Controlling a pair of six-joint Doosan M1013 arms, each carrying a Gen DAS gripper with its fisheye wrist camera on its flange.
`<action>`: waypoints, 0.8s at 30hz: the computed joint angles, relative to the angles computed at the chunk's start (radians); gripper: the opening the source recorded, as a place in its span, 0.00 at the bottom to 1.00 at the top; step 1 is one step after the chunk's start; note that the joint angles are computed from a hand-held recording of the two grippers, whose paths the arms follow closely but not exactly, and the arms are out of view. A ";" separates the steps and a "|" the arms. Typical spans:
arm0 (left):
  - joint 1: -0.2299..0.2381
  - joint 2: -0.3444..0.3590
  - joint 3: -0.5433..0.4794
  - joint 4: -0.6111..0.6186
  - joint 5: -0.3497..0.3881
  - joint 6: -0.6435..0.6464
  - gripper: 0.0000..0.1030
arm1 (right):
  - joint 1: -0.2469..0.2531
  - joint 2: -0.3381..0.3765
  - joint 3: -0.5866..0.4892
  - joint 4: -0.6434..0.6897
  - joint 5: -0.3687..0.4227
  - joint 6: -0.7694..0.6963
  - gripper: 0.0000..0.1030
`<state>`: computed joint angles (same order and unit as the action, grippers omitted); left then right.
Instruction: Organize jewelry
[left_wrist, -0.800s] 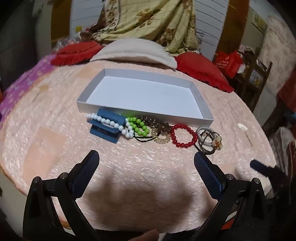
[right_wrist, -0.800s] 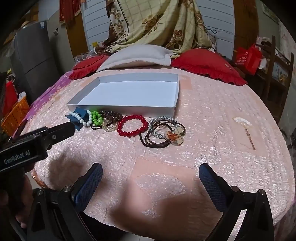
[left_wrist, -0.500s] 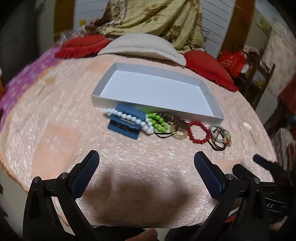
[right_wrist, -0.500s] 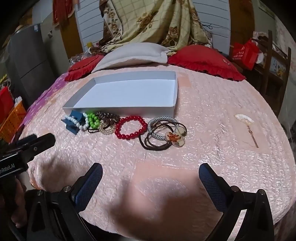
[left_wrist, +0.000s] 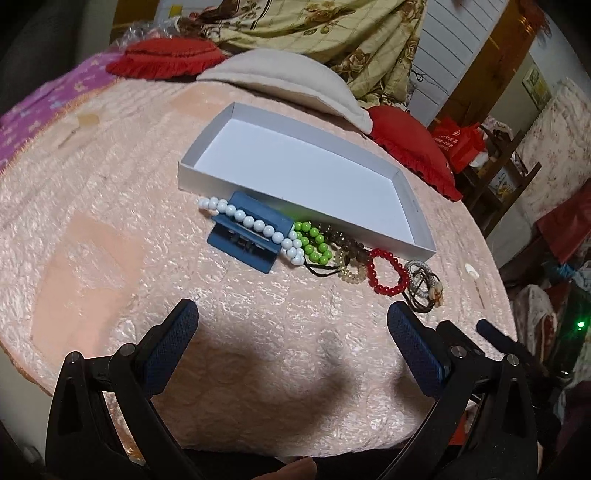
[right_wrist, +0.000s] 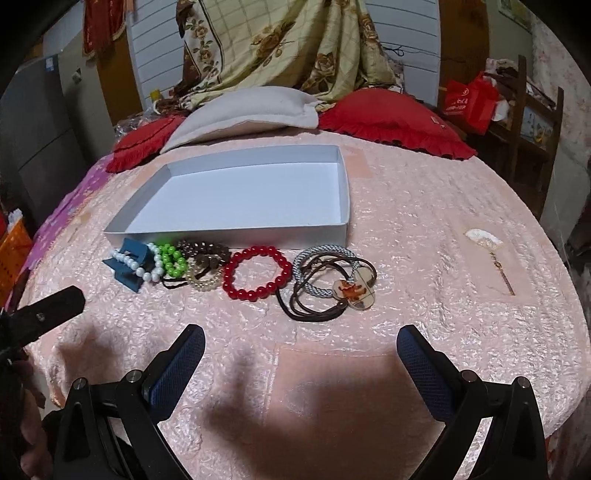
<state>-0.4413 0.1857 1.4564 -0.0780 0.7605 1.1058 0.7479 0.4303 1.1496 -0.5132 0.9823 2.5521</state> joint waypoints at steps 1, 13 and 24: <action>0.003 0.000 0.000 -0.013 0.001 0.004 0.99 | 0.000 0.004 -0.006 0.002 0.012 -0.005 1.00; -0.001 0.005 -0.005 -0.015 0.029 0.019 0.99 | -0.003 0.014 -0.027 0.054 0.046 -0.042 1.00; 0.020 0.009 -0.007 -0.063 0.048 0.042 0.99 | -0.002 0.010 -0.021 0.043 0.044 -0.025 1.00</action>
<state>-0.4210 0.1952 1.4498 -0.1410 0.8086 1.1477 0.7456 0.4399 1.1283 -0.4705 1.0263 2.5275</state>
